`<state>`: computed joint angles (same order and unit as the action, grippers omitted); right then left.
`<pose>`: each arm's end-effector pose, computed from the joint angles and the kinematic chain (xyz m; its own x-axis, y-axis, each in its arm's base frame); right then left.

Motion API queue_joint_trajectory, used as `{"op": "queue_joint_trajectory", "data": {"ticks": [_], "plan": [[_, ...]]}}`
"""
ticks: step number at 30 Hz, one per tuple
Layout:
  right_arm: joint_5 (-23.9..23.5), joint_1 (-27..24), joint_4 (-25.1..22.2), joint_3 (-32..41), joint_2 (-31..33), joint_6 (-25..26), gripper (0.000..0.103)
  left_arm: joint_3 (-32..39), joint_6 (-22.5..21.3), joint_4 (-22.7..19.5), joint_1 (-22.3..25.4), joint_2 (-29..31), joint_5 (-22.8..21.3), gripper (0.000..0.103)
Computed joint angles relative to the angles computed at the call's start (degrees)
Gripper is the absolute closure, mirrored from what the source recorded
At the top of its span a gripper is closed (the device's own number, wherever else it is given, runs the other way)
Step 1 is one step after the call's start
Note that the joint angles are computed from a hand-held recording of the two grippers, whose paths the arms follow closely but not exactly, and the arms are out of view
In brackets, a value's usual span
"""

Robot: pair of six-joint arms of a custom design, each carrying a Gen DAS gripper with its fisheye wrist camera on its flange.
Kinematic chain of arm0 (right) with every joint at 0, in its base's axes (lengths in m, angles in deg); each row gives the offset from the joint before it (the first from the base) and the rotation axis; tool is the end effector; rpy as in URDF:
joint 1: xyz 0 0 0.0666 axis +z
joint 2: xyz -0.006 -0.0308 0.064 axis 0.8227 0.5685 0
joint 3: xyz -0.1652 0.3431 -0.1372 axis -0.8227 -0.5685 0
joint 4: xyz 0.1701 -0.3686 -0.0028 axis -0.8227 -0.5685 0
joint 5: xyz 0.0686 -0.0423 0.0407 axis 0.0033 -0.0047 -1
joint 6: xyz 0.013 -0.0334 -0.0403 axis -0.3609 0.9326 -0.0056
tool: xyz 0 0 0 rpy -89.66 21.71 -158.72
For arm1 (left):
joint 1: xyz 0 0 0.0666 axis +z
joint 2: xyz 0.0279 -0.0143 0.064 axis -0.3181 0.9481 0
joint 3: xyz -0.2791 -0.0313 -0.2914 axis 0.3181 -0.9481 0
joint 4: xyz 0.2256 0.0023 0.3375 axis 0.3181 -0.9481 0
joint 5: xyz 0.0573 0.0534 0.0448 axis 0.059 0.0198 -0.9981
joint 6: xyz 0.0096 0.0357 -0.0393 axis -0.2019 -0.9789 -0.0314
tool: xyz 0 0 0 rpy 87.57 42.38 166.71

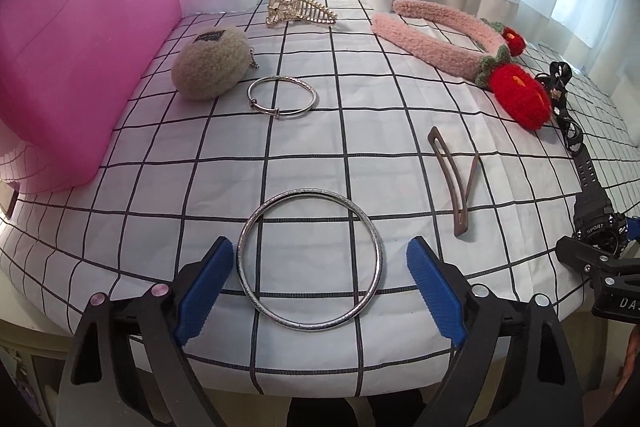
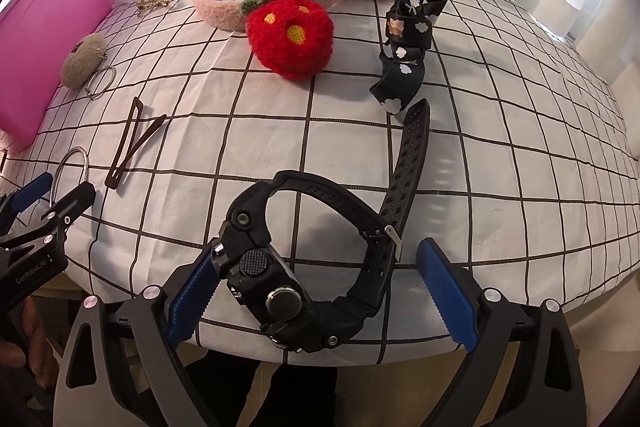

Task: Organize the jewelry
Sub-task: 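Grasp the black strap watch with the right tool while the left tool grasps the large silver bangle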

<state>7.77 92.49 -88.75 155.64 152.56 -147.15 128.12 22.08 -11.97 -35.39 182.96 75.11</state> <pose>0.5666 0.4122 0.3375 -0.6834 0.6292 -0.3702 0.6745 0.7382 0.0095 0.7238 -0.2295 0.3295 -0.5620 0.6524 -0.5085 0.7546 0.6561 0.0078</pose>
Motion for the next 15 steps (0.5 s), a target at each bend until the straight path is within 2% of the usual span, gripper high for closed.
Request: {"op": "queue_joint_trajectory", "data": {"ticks": [1, 3, 6, 9, 11, 15], "plan": [[0.3, 0.1, 0.0, 0.2, 0.0, 0.1, 0.023, -0.1, -0.9, -0.3, -0.1, -0.2, 0.6, 0.032], [0.9, 0.3, -0.2, 0.9, 0.3, 0.9, 0.03, -0.4, -1.7, -0.4, -0.3, -0.5, 0.1, 0.032], [0.6, 0.3, 1.1, 0.0, -0.1, 1.1, 0.031, 1.2, -1.8, -2.0, -0.2, 0.3, 0.5, 0.033], [0.4, 0.3, 4.2, -2.8, -1.8, 0.9, 0.031, 3.0, -1.4, -3.8, 0.0, 1.1, 1.0, 0.033], [0.4, 0.4, 6.1, -4.2, -2.7, 0.5, 0.031, 3.2, -1.2, -3.7, 0.0, 1.1, 1.0, 0.033], [1.6, 0.7, 6.3, -3.1, -2.7, 1.7, 0.031, 3.7, -0.8, -3.0, 0.2, 0.5, 2.5, 0.033]]}}
